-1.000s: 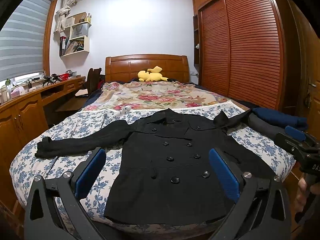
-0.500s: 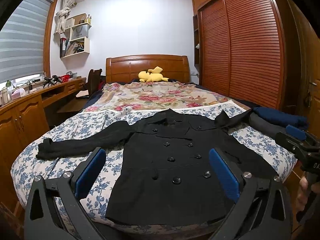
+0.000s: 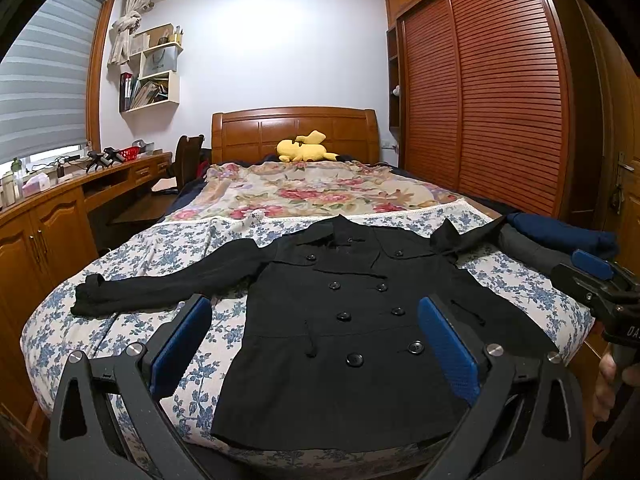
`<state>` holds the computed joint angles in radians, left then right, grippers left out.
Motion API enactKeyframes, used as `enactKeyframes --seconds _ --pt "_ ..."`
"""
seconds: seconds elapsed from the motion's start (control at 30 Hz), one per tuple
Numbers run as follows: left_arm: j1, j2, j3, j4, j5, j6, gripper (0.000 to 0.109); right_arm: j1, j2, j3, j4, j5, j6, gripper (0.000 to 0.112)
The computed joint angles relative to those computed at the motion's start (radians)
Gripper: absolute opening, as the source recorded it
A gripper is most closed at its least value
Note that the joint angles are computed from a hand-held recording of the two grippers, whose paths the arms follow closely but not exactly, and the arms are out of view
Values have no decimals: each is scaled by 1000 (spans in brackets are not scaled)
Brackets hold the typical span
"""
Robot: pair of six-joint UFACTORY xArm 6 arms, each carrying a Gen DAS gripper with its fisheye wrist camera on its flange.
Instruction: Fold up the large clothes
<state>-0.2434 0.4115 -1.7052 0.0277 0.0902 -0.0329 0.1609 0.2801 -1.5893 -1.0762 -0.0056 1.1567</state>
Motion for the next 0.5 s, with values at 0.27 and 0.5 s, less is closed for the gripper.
enactKeyframes --seconds 0.27,0.5 --pt "14 38 -20 -87 29 66 103 21 44 -13 247 10 -255 103" --pt "31 83 -62 -67 72 39 103 48 133 -103 556 42 -572 103"
